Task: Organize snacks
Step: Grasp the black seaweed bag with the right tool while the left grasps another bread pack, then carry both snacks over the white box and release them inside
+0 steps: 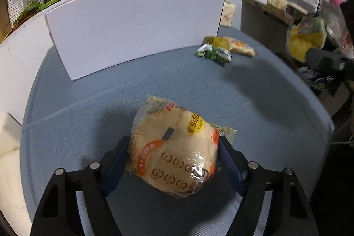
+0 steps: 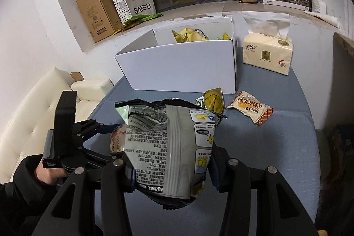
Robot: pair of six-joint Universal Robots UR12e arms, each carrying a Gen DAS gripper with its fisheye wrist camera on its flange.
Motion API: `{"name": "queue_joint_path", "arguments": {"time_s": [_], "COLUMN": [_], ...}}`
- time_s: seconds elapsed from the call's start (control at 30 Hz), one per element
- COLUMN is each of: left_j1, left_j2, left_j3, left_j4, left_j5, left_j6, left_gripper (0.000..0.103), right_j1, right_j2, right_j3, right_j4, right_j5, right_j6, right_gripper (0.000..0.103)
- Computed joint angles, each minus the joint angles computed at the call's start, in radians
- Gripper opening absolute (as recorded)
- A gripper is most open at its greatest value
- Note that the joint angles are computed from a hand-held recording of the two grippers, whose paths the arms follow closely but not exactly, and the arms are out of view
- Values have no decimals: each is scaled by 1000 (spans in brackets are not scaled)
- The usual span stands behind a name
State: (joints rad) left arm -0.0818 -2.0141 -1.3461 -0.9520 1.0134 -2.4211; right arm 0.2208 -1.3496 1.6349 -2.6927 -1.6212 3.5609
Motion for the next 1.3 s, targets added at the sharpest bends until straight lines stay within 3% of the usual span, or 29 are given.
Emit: {"name": "queue_joint_path", "arguments": {"time_s": [0.33,0.47,0.57,0.7,0.83,1.03,1.07,1.13,1.2,1.23,1.27,1.3], "left_j1": [65,68,50,24,-2,-26,-27,-30,-30,-29,-28,-26], "left_j2": [32,-13,-85,-192,-324,-446,-467,-502,-506,-504,-496,-484], "left_j3": [20,116,246,435,667,877,914,985,990,983,967,941], "left_j4": [108,179,212,182,58,-45,-69,-147,-156,-155,-149,-138], "left_j5": [-229,-299,-303,-272,-246,-180,-173,-155,-122,-117,-110,-101], "left_j6": [-170,-293,-372,-424,-496,-501,-499,-500,-520,-521,-520,-514], "left_gripper": [81,81,81,81,81,81,82,97,103,103,103,103], "right_j1": [-1,-11,-31,-68,-101,-136,-140,-145,-151,-153,-156,-157], "right_j2": [-1,9,28,85,155,240,250,265,272,276,278,277], "right_j3": [-2,-34,-80,-185,-305,-439,-453,-472,-479,-485,-486,-483], "right_j4": [-44,-61,-91,-85,-17,82,93,103,114,127,129,126], "right_j5": [-16,-19,10,60,84,112,118,120,128,130,134,135], "right_j6": [11,-2,-3,10,37,49,52,48,64,84,106,114], "right_gripper": [53,53,53,53,53,53,53,54,71,96,103,103]}}
